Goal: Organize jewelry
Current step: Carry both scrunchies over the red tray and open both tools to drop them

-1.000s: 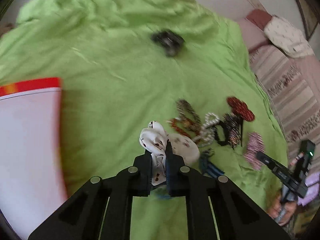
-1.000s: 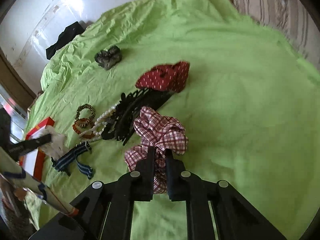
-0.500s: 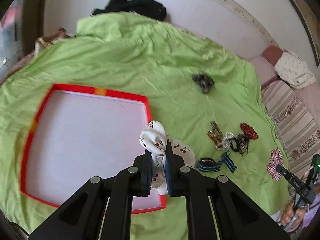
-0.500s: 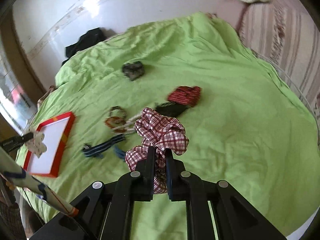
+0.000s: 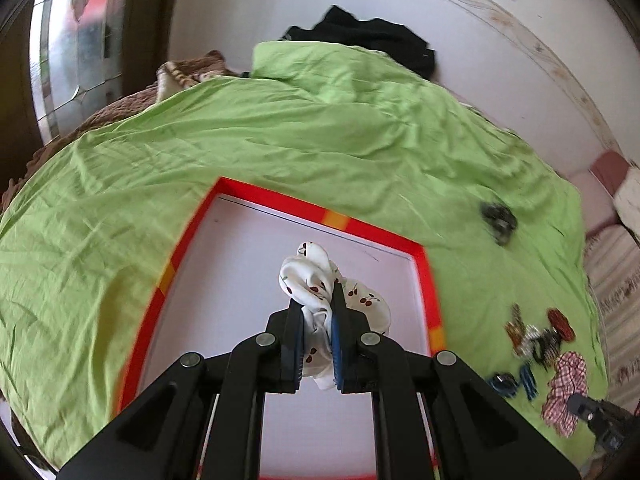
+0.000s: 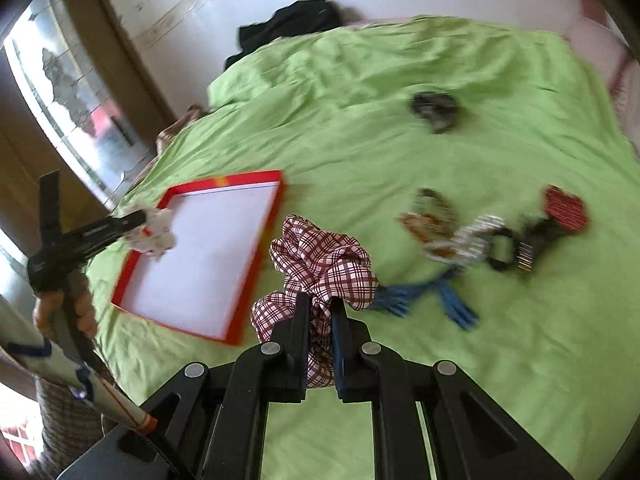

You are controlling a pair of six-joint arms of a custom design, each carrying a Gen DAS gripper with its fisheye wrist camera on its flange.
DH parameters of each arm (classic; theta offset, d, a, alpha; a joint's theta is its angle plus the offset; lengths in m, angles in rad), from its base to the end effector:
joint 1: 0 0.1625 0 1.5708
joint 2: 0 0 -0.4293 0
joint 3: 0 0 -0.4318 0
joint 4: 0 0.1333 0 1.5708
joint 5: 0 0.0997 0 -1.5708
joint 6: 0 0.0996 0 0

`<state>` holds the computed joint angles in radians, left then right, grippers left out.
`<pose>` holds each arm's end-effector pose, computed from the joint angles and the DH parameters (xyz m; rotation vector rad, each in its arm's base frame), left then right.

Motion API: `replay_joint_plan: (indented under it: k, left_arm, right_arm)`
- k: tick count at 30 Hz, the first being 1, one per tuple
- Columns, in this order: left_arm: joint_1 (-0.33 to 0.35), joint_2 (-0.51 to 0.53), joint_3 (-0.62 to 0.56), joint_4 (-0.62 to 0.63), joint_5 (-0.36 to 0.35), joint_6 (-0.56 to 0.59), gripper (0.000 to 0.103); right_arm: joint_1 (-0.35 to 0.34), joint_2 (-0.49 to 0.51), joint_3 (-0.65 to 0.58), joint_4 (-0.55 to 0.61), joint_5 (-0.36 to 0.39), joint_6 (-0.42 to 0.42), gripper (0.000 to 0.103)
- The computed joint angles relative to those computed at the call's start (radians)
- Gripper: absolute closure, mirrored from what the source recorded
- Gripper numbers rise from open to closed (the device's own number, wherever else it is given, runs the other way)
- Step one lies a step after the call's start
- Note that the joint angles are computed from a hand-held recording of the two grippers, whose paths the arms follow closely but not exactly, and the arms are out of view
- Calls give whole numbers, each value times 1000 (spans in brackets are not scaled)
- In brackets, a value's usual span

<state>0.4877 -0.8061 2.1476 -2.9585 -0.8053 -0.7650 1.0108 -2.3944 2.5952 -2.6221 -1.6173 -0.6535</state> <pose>-0.3454 -0.4122 -0.0154 0.3851 2.5527 -0.8654 -0.0231 -0.2791 0.3774 0.0897 -2.4747 0.8884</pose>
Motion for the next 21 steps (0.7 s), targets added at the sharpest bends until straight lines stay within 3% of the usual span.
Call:
replay_joint_plan:
  k: [3, 9, 12, 21]
  left_arm:
    - [41, 17, -19, -22, 11, 15, 92]
    - [121, 59, -71, -52, 9, 67, 92]
    - [156, 71, -89, -69, -10, 84, 92]
    - [205, 100, -116, -73, 1, 69, 89]
  right_arm:
    - [146, 217, -30, -126, -101, 84, 93]
    - [254, 461, -66, -220, -169, 137, 93]
    - [272, 516, -75, -213, -174, 147, 93]
    - [310, 636, -31, -319, -264, 72, 92]
